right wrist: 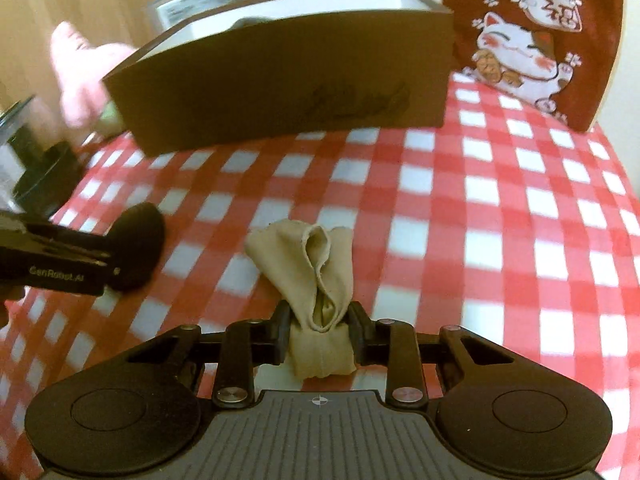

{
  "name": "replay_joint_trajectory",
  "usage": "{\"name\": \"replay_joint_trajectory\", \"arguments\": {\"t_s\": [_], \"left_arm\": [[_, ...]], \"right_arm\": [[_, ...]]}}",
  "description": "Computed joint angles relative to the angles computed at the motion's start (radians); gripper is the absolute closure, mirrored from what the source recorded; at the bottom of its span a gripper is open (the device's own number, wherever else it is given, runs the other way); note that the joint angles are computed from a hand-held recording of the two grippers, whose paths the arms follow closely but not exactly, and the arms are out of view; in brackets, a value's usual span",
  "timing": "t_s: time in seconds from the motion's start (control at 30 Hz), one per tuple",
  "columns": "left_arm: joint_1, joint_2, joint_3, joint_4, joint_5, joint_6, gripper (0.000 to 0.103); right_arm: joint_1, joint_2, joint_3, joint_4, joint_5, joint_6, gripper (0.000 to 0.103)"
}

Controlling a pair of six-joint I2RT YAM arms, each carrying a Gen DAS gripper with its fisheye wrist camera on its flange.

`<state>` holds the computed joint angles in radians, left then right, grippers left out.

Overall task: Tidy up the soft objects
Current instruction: 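Grasp the round black pad with the left tool while the right tool holds the sock, then lift the black pad and beige sock and carry both toward the box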

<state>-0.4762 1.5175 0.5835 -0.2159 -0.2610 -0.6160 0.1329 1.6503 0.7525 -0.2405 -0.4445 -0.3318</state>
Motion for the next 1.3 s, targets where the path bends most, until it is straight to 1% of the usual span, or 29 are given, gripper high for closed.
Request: {"name": "replay_joint_trajectory", "arguments": {"t_s": [0.1,0.2,0.27,0.33,0.43,0.5,0.57,0.7,0.73,0.77,0.8,0.87,0.93,1.07,1.2,1.3], "left_arm": [[-0.035,-0.049,-0.027,-0.037,0.007,-0.018,0.04],[-0.071,-0.08,-0.043,-0.068,0.008,-0.044,0.04],[-0.083,-0.083,-0.043,-0.076,0.01,-0.057,0.04],[-0.085,-0.085,-0.04,-0.085,0.011,-0.065,0.039],[-0.073,-0.073,-0.03,-0.082,0.024,-0.066,0.033],[-0.071,-0.063,-0.025,-0.077,0.024,-0.073,0.03],[-0.073,-0.046,-0.017,-0.071,0.016,-0.076,0.029],[-0.076,-0.011,0.005,-0.06,-0.002,-0.081,0.03],[-0.074,-0.005,0.011,-0.061,-0.004,-0.081,0.031],[-0.074,0.0,0.018,-0.063,-0.008,-0.08,0.036],[-0.074,0.004,0.023,-0.064,-0.01,-0.074,0.038],[-0.07,0.012,0.034,-0.068,-0.004,-0.067,0.038],[-0.073,0.022,0.045,-0.075,-0.01,-0.065,0.038],[-0.079,0.024,0.045,-0.075,-0.017,-0.063,0.039],[-0.078,0.024,0.044,-0.075,-0.019,-0.052,0.039],[-0.08,0.024,0.043,-0.074,-0.021,-0.049,0.039]], "right_arm": [[-0.004,-0.068,-0.048,-0.053,-0.016,-0.045,0.072],[0.0,-0.126,-0.085,-0.092,-0.012,-0.058,0.072],[0.006,-0.152,-0.1,-0.112,-0.012,-0.059,0.067],[0.018,-0.167,-0.113,-0.107,-0.005,-0.054,0.056],[0.043,-0.168,-0.123,-0.083,0.005,-0.03,0.045],[0.057,-0.169,-0.131,-0.063,0.016,-0.019,0.041],[0.08,-0.169,-0.142,-0.029,0.039,-0.004,0.04],[0.115,-0.156,-0.15,0.027,0.072,0.035,0.04],[0.121,-0.154,-0.15,0.036,0.078,0.039,0.04],[0.125,-0.153,-0.151,0.04,0.083,0.037,0.04],[0.13,-0.153,-0.151,0.043,0.091,0.034,0.04],[0.145,-0.159,-0.157,0.048,0.11,0.023,0.041],[0.159,-0.169,-0.172,0.065,0.135,0.021,0.045],[0.161,-0.176,-0.178,0.069,0.139,0.029,0.052],[0.154,-0.185,-0.184,0.069,0.129,0.022,0.065],[0.152,-0.189,-0.185,0.066,0.124,0.015,0.069]]}}
